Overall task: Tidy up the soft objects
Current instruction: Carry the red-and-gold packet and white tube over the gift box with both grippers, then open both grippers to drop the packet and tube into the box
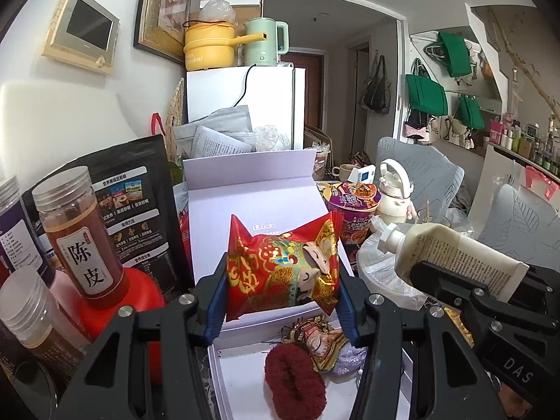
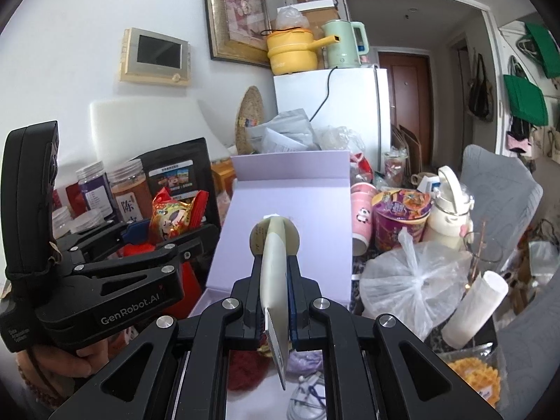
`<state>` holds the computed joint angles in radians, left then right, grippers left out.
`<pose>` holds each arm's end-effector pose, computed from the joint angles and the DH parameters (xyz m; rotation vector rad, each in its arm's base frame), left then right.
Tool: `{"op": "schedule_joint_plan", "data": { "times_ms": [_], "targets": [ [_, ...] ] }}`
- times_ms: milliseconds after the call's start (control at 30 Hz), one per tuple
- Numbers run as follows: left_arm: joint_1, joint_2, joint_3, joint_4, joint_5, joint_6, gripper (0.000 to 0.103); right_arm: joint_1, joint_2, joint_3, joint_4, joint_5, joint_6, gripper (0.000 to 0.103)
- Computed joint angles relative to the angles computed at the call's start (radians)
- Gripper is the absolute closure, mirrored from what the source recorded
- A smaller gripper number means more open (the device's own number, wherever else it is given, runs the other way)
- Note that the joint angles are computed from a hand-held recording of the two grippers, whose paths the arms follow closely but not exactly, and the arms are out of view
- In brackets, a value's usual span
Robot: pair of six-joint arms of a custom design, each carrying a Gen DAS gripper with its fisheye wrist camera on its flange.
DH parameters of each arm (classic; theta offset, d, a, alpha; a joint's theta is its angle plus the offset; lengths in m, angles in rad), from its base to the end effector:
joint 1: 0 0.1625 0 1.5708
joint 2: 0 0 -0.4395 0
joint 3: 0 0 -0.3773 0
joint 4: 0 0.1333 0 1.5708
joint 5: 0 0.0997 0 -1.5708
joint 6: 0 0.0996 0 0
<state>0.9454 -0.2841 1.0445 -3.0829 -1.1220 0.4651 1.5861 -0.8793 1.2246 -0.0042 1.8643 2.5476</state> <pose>-0.3424 -0.7757 0.0282 1.1332 2.3137 -1.0562 0.1151 -0.6901 0.2475 0.4348 -2.1377 1.3769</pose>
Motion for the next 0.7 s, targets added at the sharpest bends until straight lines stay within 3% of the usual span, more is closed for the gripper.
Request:
{"op": "schedule_joint_plan", "data": {
  "times_ms": [700],
  "targets": [
    [0.032,0.150,-0.233,0.238,0.110,-0.019,0.051,-0.057,0.140,-0.212,0.193,0.056,0.054,0.092]
  ]
}}
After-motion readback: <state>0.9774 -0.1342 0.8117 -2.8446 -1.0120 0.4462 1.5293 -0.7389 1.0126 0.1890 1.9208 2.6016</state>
